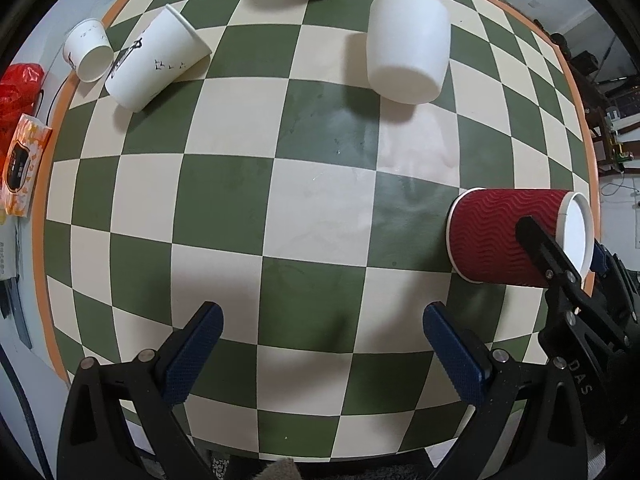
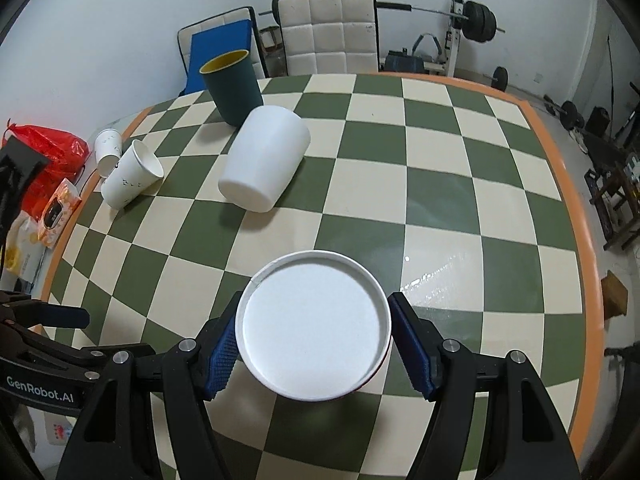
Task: Flip cup upside down
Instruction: 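Rotate the right tool to turn the red cup rim-down, then lower the red cup rim-down onto the table and open the right gripper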
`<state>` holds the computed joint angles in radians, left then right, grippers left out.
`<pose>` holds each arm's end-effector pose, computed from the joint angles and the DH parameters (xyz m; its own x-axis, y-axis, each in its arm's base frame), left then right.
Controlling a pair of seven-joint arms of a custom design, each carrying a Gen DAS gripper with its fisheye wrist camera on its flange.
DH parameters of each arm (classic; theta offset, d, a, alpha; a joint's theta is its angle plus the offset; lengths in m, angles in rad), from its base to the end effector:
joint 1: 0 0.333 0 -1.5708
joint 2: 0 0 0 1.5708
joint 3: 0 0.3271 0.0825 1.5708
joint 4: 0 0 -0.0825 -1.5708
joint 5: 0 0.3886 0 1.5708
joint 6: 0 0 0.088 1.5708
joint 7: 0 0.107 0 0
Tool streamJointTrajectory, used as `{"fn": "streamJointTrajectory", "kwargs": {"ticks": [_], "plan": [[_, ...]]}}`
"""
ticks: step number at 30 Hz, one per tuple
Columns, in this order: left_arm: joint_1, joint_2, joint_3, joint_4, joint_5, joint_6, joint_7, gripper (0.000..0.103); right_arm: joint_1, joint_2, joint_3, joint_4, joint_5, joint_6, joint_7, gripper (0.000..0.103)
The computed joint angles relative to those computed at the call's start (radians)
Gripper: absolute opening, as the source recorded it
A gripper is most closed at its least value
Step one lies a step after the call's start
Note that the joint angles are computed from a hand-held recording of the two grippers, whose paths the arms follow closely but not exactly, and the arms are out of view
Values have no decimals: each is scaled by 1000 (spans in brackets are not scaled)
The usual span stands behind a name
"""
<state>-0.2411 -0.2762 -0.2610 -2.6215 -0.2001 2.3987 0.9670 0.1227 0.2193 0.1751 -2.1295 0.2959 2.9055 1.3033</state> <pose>0.3683 -0.2009 0.3515 0.2504 -0.9645 0.0840 -0.9680 -0.2510 0.0041 0.5949 0.1598 0.3754 0.3064 -0.9460 -0.1063 -0.8183 -0.2047 -0.5370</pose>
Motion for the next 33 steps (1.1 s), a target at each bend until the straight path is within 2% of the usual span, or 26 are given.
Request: {"fn": "streamJointTrajectory", "kwargs": {"ticks": [3,5,10,14,17,20,25,33], "plan": [[-1,-17,-2,-2,5,-3,1,102,17,-10,-22,1,-37,-22,49,74],[0,-24,-3,1,11,-5,1,102,28,-24,-38,-2,-64,-38,90,87],[3,-61,-9,-2,33,-10,0,102,55,-62,-72,-14,-133,-61,176,91],[12,-116,-21,-8,78,-31,-12,102,92,-116,-125,-47,-295,-74,359,92],[22,-185,-44,-19,125,-47,-41,102,113,-163,-156,-56,-493,-129,553,92],[27,-270,-58,-28,165,-70,-53,102,110,-221,-151,-71,-604,-195,674,92],[37,-424,-81,-30,225,-126,-50,102,98,-357,-125,-120,-667,-277,776,92],[24,-639,-101,10,242,-262,-3,102,107,-601,-93,-181,-645,-421,825,92]]}}
